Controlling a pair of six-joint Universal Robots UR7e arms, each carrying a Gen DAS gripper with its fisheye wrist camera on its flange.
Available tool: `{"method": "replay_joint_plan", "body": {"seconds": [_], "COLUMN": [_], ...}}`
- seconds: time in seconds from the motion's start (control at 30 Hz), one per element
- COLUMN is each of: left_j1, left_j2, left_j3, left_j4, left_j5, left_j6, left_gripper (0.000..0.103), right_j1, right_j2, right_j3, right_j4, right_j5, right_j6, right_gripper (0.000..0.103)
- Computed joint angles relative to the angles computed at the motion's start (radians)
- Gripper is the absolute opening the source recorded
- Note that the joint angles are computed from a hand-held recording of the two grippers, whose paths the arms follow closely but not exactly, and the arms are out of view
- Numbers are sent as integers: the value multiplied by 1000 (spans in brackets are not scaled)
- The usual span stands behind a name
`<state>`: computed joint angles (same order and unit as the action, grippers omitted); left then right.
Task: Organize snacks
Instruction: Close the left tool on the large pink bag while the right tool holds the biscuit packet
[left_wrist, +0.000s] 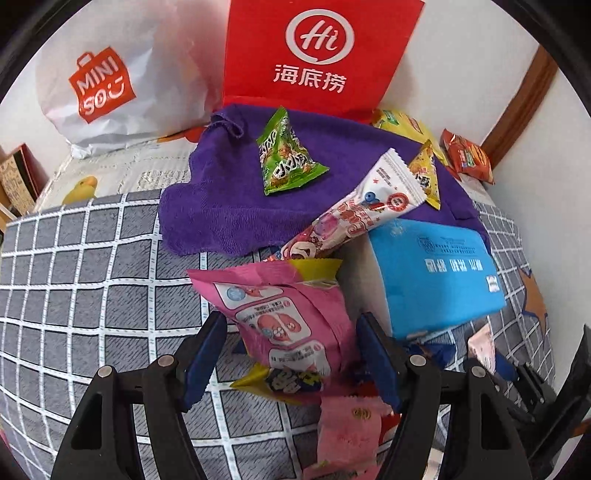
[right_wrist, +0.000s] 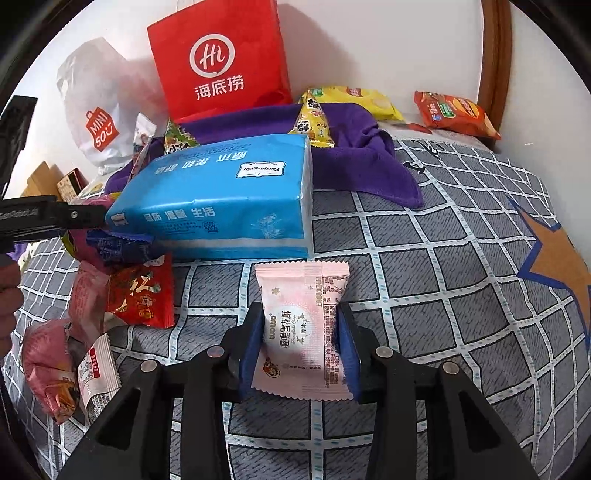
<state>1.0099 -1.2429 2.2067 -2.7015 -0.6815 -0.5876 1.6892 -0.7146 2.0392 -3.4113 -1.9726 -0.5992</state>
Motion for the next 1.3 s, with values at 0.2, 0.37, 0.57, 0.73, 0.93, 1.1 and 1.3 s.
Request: {"method": "replay_joint_plan", "body": {"seconds": [0.2,0.37,0.57,0.73,0.93,1.1,1.3], "left_j1": [27,28,18,4,-3,-11,-32], "left_j2": [-1,-22,-69,-111,-164,-194,-226], "left_j3": [2,30,53,79,111,125,145], "left_j4": [-41,-84,-59,-48,-61,-69,-69], "left_j5": [-54,-79,-71,-52,-55,-64,-76], "left_j6": [45,90,93,106,116,122,120], "left_gripper": [65,59,52,49,49,48,48], "right_j1": [2,6,7,1,14,28,44], "right_j2": [3,10,10,2,7,-4,-21], "right_j3": [-1,-2,-1,0,3,13,29], "right_j4": [-3,-13,-13,-7,-33,-30,-43], "right_j5": [-5,-19,-19,-7,-27,-18,1], "right_j6": [-2,-16,-15,-5,0,13,25], "right_gripper": [40,41,41,39,36,36,36]}}
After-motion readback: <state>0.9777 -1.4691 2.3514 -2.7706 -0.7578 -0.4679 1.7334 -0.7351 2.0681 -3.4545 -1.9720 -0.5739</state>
